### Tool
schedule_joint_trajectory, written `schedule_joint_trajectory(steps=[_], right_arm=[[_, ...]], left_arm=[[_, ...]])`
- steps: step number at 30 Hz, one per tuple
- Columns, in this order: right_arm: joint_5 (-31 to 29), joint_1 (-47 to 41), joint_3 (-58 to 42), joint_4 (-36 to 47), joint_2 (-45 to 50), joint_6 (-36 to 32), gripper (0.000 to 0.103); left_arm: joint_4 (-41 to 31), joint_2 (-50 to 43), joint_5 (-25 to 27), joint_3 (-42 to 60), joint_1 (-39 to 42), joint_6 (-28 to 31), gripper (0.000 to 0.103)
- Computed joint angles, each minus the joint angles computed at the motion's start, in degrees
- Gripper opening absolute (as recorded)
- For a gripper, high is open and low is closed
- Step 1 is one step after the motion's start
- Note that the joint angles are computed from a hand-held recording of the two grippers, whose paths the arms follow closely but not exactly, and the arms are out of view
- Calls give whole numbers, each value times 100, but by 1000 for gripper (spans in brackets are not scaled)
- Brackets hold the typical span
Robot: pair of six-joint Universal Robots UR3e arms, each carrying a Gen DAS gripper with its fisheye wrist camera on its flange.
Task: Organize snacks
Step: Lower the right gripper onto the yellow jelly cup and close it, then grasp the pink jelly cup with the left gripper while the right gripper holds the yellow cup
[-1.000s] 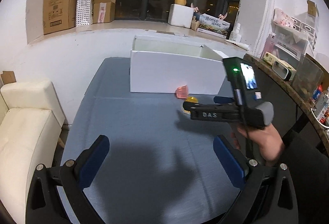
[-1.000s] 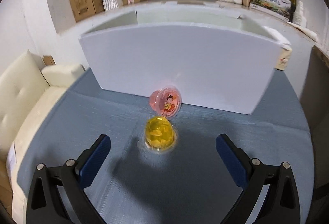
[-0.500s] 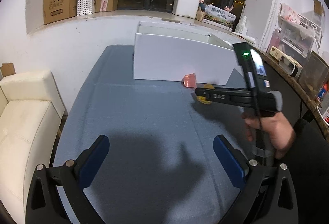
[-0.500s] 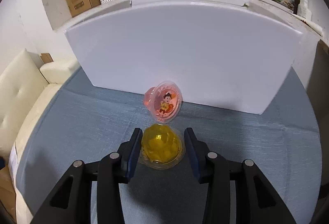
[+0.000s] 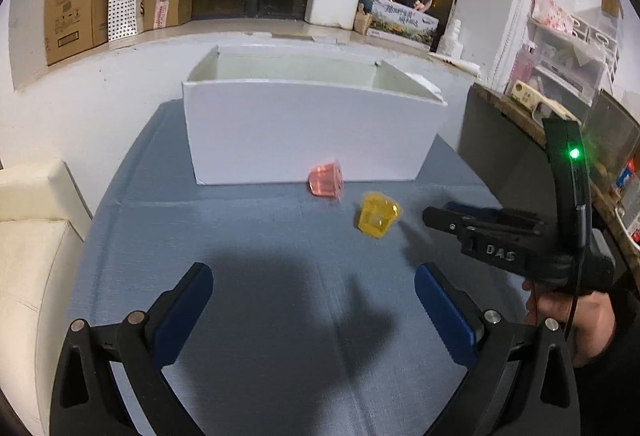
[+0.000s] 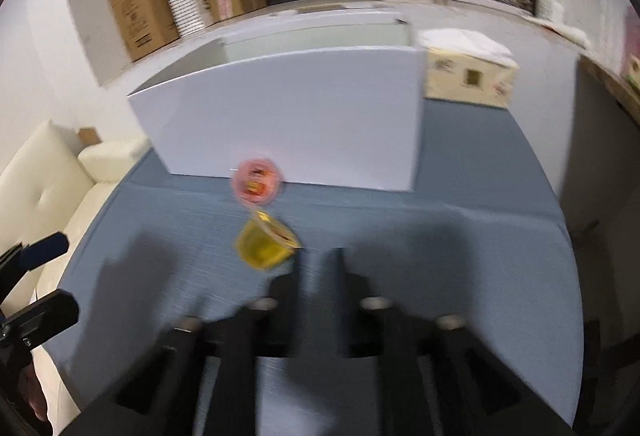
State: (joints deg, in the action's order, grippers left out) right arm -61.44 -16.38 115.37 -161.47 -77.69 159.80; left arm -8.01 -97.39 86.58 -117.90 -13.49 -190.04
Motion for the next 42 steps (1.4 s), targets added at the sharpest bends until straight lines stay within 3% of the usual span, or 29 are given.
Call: schedule_joint_trajectory(steps=[1,2,14,17,20,25,30,36,40,42], right_arm=[[259,-105,82,-20,-18,-38,77],[389,-110,119,-143,41,-31,79],[-406,1066,-1491,-13,1528,299,78],[-347,1090,-1725,246,1625,258,49],[-323,1063,-1537,225,1496,96,49],[208,571,-703,79,865,-17,49],[796,-250,387,211,-292,-298,49],[1415,-1254,1436,983,-1743,-1029,49],[1694,-1690,1765,1523,-2305,-1271,49],[1756,-1871,1874,1834,-2587,-1438,49]], left_arm=[[-9,-31,9,10,-20,-24,103],[8,-35,-4,-12,-17,-36,103],[-19,215,21,-272,-2,51,103],[-18,219,-6,-333,56,39,103],[10,195,-45,-367,106,22,103],[-48,-49,-37,-129,76,21,103],[-287,-728,160,745,-131,-20,103],[-974,-2165,309,2785,-371,-175,103],[-1895,-3150,591,4415,-477,-272,103],[-2031,-3503,404,4904,-392,-333,103]])
